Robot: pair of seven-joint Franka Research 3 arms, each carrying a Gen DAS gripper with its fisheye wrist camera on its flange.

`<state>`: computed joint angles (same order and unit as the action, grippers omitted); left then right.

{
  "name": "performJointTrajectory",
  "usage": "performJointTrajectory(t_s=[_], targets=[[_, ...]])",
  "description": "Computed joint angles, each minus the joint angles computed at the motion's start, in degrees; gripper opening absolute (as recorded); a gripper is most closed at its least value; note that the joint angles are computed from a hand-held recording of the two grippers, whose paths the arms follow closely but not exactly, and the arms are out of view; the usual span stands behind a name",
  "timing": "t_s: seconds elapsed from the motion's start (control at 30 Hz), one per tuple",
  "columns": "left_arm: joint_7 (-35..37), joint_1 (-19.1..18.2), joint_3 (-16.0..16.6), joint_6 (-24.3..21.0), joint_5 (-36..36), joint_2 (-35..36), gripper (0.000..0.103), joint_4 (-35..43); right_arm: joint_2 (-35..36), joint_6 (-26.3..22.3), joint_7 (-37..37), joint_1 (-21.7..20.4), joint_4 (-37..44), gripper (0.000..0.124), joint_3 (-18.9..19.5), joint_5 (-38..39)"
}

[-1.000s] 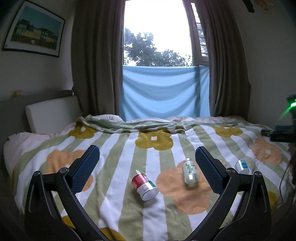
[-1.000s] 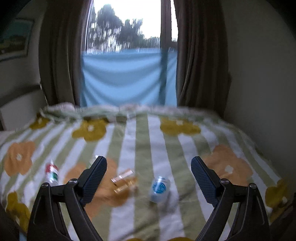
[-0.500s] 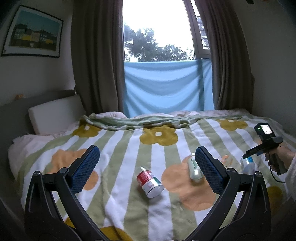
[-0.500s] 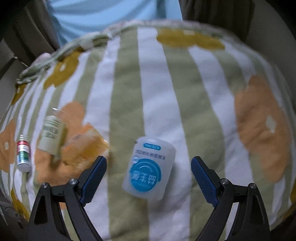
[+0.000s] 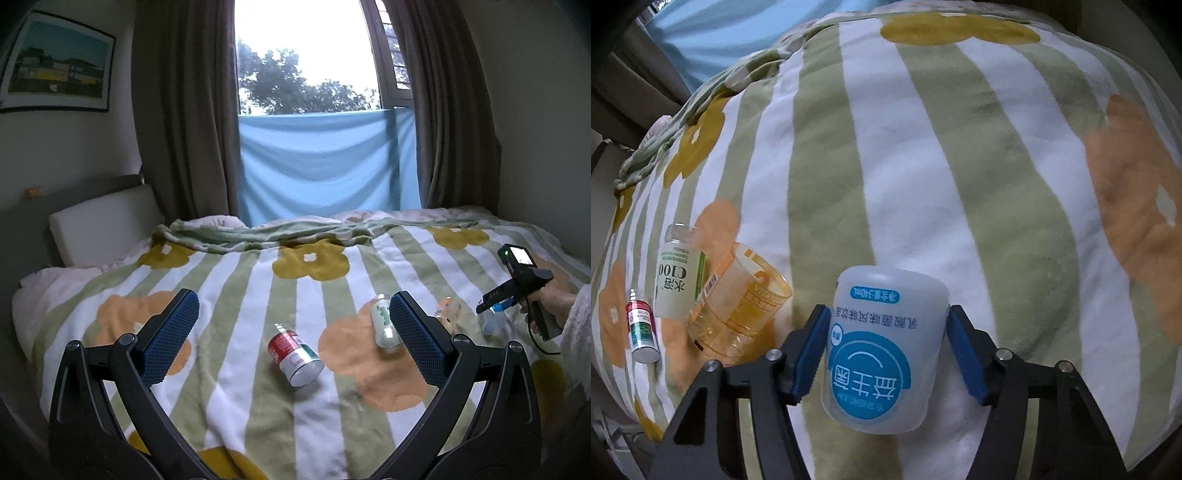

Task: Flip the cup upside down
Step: 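Reach the right tool to the white blue-labelled bottle and close on it, then lift the white bottle with the right tool and carry it toward the left tool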

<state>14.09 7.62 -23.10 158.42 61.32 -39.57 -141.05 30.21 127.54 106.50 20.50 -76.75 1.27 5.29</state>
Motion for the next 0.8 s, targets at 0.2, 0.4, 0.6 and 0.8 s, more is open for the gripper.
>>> performJointTrajectory(t_s=[0.2,0.4,0.6,0.8], targets=[[0.38,-0.58,1.03,0.85,-0.86,0.20,0.103,-0.45,-5.59,5.25,-1.61,0.21,-6.97,0.060,0.61,0.03],[3.26,-1.46,2.91,2.36,-3.52,0.36,0.103,-1.95,-14.56,11.27,-7.16,1.47,-16.38,0.060,4.18,3.53],[8.32,-2.68,4.94,3.20,-8.21,0.34,0.103,-3.93,-17.79,13.39,-11.75,4.94,-20.15,0.060,8.08,9.39],[18.99,-6.20,8.74,2.89,-15.65,1.91,0.103,-5.98,-13.97,16.14,-10.22,9.42,-19.23,0.060,8.72,10.83]])
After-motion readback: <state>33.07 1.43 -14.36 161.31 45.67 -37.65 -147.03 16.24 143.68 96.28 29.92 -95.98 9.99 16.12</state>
